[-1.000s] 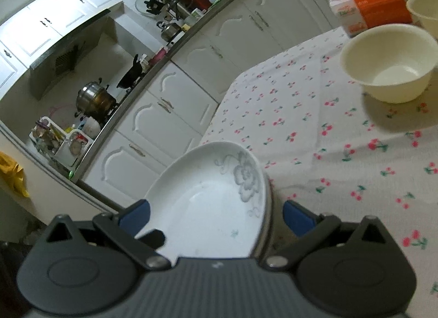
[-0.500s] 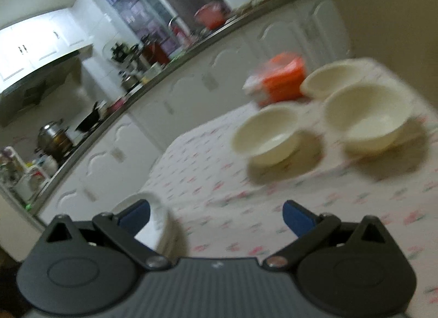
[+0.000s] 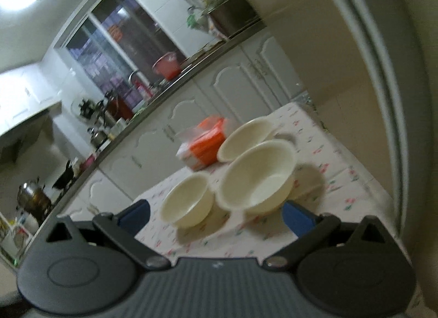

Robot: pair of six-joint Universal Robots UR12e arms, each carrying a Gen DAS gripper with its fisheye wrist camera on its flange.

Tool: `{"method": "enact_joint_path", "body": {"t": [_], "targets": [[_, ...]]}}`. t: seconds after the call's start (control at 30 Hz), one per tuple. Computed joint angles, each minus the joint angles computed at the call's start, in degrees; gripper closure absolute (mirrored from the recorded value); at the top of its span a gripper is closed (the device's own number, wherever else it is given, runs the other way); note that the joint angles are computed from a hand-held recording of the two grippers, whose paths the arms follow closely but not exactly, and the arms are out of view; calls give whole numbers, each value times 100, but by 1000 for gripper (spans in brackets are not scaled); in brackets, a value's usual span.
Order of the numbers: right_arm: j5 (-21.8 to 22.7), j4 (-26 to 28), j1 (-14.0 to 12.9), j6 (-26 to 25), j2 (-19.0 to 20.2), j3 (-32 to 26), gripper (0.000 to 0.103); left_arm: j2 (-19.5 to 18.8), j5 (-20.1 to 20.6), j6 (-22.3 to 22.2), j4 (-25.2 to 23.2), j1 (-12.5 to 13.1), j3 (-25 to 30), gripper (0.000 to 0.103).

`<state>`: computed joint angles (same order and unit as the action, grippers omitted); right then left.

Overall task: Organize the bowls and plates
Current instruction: 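Move both grippers toward a cream bowl on the table, then grasp the cream bowl rim with the left gripper while the right gripper grasps it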

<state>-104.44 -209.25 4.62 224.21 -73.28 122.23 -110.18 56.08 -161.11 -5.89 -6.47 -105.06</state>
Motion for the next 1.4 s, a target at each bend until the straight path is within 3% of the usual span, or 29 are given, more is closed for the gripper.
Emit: {"method": "enact_joint_path", "body": {"t": [0.17, 0.33, 0.47, 0.6, 0.8, 1.07, 1.4], "targets": [[5, -324, -206, 405, 82, 67, 5, -212, -129, 31, -511, -259, 313, 10], [107, -513, -375, 502, 173, 65, 10, -407, -309, -88, -978, -450, 607, 24], [335, -685, -487, 720, 263, 32, 16, -610, -214, -152, -952, -615, 797, 35], [286, -574, -508, 643, 281, -21, 17, -797, -73, -221, -1081, -760, 1027, 51], [473, -684, -591, 673, 349, -18, 18, -1017, 144, -280, -1119, -936, 1286, 61], [603, -752, -610, 538, 386, -23, 18, -1189, 365, -394, -1102, -1052, 1487, 71], [596, -734, -595, 513, 360, -1, 16, -1235, 189, -504, -1014, -1039, 1517, 71]]}}
